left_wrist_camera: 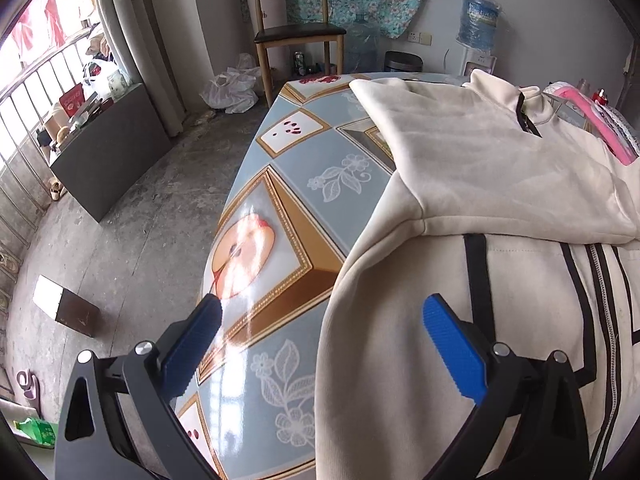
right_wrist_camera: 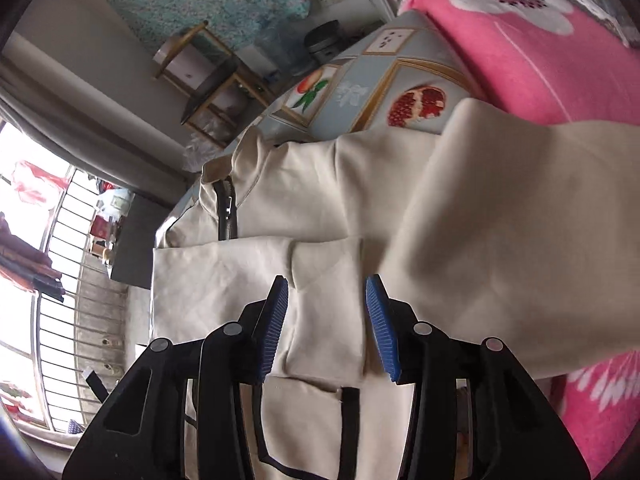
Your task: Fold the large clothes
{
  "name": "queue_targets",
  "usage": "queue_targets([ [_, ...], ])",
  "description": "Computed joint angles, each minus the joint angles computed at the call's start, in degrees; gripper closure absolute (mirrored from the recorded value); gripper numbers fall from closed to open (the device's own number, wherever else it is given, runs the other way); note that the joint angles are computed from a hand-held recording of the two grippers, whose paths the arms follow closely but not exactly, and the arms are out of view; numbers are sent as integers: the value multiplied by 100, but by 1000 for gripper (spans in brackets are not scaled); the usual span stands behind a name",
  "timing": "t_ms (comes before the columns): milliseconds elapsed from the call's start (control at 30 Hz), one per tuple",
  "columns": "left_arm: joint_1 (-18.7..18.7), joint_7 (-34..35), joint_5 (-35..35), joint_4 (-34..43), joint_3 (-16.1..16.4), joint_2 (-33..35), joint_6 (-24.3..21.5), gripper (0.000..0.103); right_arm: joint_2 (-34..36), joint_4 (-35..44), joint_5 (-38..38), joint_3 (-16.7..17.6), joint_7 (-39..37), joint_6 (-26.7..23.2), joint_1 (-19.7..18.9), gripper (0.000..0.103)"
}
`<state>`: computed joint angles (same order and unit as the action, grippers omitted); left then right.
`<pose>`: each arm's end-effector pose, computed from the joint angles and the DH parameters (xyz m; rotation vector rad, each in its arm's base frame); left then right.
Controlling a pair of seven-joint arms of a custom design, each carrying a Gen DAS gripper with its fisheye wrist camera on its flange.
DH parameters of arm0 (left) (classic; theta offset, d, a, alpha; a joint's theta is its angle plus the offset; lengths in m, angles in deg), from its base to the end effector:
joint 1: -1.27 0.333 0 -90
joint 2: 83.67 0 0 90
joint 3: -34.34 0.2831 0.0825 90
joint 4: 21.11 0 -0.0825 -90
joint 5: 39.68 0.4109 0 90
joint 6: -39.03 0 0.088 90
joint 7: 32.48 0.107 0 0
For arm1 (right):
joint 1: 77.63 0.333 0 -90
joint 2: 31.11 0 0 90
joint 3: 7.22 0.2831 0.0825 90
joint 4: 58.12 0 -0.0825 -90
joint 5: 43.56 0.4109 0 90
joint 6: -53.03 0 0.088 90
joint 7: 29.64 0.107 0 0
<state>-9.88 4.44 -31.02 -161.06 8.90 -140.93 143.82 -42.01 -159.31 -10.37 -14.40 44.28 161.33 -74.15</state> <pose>0.2674 -0.2258 0.5946 -2.1423 1.4180 -0.3716 0.5571 -0.0016 0.6446 -1.8498 1.6460 0.1237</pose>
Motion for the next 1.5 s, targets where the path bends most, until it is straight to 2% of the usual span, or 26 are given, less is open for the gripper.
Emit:
queue_targets([
  [100,104,139,90,147,22,345,66,5,-117,-132,56,39,-223,-112,85,50],
  [200,212,243,242,271,39,629,-21,4,-167,-160,20,125,-348,-204,225,49],
  [233,211,240,277,234,64,623,44,4,-122,-86,79,131,-354,-260,271,49],
  [367,389,110,577,282,-5,611,-218,4,72,239,317,262,-429,-306,478,48],
  [400,375,40,557,203,62,515,-195,4,169,378,410,307,-439,-343,541,47],
  [500,300,-161,313,-88,270,187,15,4,541,891,563,528,-428,-455,732,45],
  [633,293,-217,231,-298,257,-96,71,3,1276,1727,396,993,-407,-531,1068,42],
  [867,229,-373,-166,-621,379,-509,109,3,3087,3668,197,1743,204,-997,1570,42],
  [967,235,-366,-271,-678,382,-612,185,4,3297,3736,165,1882,424,-1111,1652,42],
  [1067,186,-274,-307,-673,340,-722,168,4,3363,3589,-131,1853,829,-1032,1762,42],
  [1133,108,-199,-309,-693,304,-931,107,4,3167,3281,-396,1802,983,-887,1792,42],
  [1200,39,-181,-290,-717,220,-1232,27,4,2633,2675,-307,1792,706,-632,1654,42],
  [1300,-13,-155,-241,-746,118,-1611,94,4,1407,1405,-75,1604,148,-151,1447,38],
  [1367,-17,-89,-301,-732,173,-1613,402,4,639,560,-387,1410,-107,297,1431,36],
  [1433,9,-2,-450,-689,276,-1387,904,4,-6,-165,-1003,1244,-119,661,1396,36],
  [1500,173,-22,-500,-538,197,-1022,1354,4,-407,-694,-1481,1089,-38,868,1336,36],
])
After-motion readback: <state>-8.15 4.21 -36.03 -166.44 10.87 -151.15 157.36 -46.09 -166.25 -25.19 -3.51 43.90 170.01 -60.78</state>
